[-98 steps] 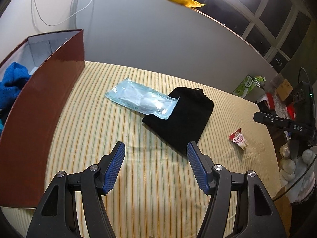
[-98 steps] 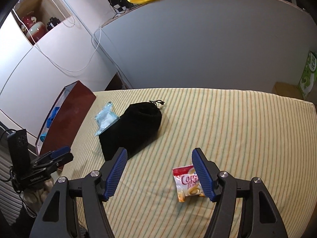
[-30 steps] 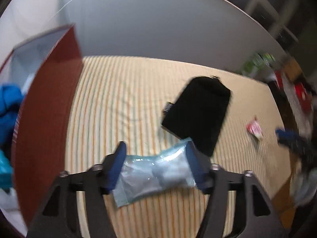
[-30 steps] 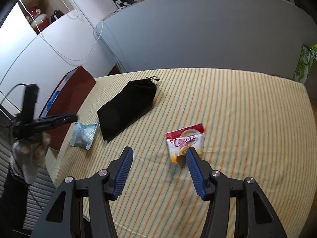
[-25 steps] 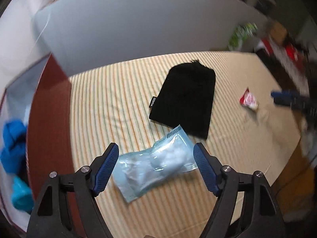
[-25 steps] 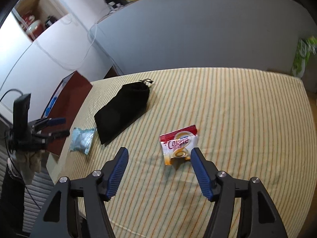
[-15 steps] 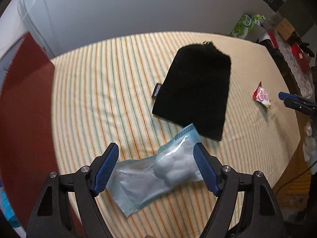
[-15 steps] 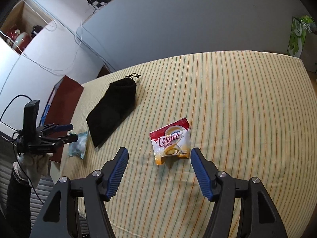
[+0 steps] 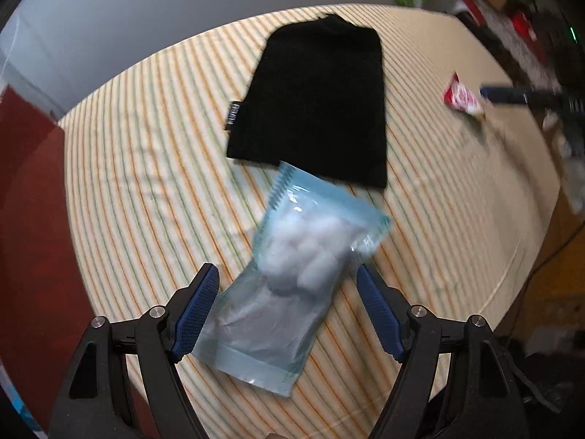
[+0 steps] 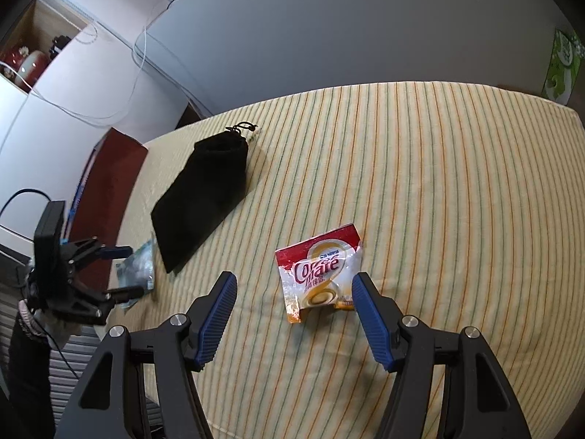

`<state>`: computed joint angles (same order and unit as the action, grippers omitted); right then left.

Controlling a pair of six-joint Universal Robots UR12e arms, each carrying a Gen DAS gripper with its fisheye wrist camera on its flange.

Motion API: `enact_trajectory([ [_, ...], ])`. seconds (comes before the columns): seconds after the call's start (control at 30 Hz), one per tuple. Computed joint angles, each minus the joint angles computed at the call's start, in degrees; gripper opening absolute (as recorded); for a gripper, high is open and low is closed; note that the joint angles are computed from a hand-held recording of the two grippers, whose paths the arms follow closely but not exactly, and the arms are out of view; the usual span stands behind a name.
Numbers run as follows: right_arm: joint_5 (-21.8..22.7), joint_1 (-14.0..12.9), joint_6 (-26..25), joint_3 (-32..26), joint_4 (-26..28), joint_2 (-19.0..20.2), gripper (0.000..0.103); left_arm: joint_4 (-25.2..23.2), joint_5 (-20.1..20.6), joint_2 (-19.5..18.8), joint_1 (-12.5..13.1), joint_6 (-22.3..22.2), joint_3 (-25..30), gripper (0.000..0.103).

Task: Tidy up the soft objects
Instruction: 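Close the left gripper on the clear cotton ball bag and lift it, then close the right gripper on the Coffee-mate sachet and lift it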

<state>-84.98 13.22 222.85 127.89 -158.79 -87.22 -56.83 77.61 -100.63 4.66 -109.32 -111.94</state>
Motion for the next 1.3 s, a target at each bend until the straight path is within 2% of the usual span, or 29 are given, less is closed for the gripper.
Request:
enact_trajectory([
  [0.17, -4.9, 1.4, -3.3, -2.9, 6.4, 1.1, 0.061, 7.1, 1.7, 1.6, -1.1, 2.8, -4.2, 0.079],
  [0.27, -7.4, 2.3, -6.1, -5.0, 10.6, 2.3, 0.061, 8.4, 1.2, 1.8, -1.5, 1.4, -4.8, 0.079],
  [0.5, -8.0, 2.3, -9.1, -7.3, 15.3, 4.4, 0.062, 10.5, 0.3, 2.2, -1.8, 0.1, -5.8, 0.079],
  [0.57, -9.2, 2.8, -10.4, -8.2, 16.8, 4.9, 0.062, 9.8, -0.1, 2.3, -1.7, -0.1, -5.7, 0.076],
  [0.7, -10.8, 3.6, -12.1, -9.7, 19.7, 5.7, 0.062, 7.5, -1.0, 2.2, -2.0, -0.5, -4.9, 0.058],
  [0.8, -13.0, 4.4, -11.9, -10.3, 21.4, 6.0, 0.053, 6.9, -1.6, 2.6, -1.8, -1.0, -5.1, 0.048],
  [0.9, -13.0, 4.4, -11.3, -10.1, 21.0, 5.7, 0.047, 7.2, -2.2, 3.0, -1.7, -1.3, -5.4, 0.041],
  [0.93, -13.3, 4.5, -11.0, -10.0, 21.0, 5.7, 0.04, 7.6, -2.5, 3.3, -1.7, -1.4, -5.7, 0.04],
  [1.0, -13.2, 4.6, -10.3, -9.5, 20.8, 5.1, 0.036, 8.1, -2.9, 3.6, -1.2, -1.4, -6.2, 0.039],
  [1.23, -14.9, 5.5, -9.0, -8.2, 19.5, 3.3, 0.026, 8.1, -4.3, 4.3, -0.1, -2.4, -6.1, 0.038],
  [1.3, -14.7, 5.4, -8.8, -7.7, 18.9, 2.7, 0.026, 7.8, -4.9, 4.5, 0.3, -2.4, -6.0, 0.038],
])
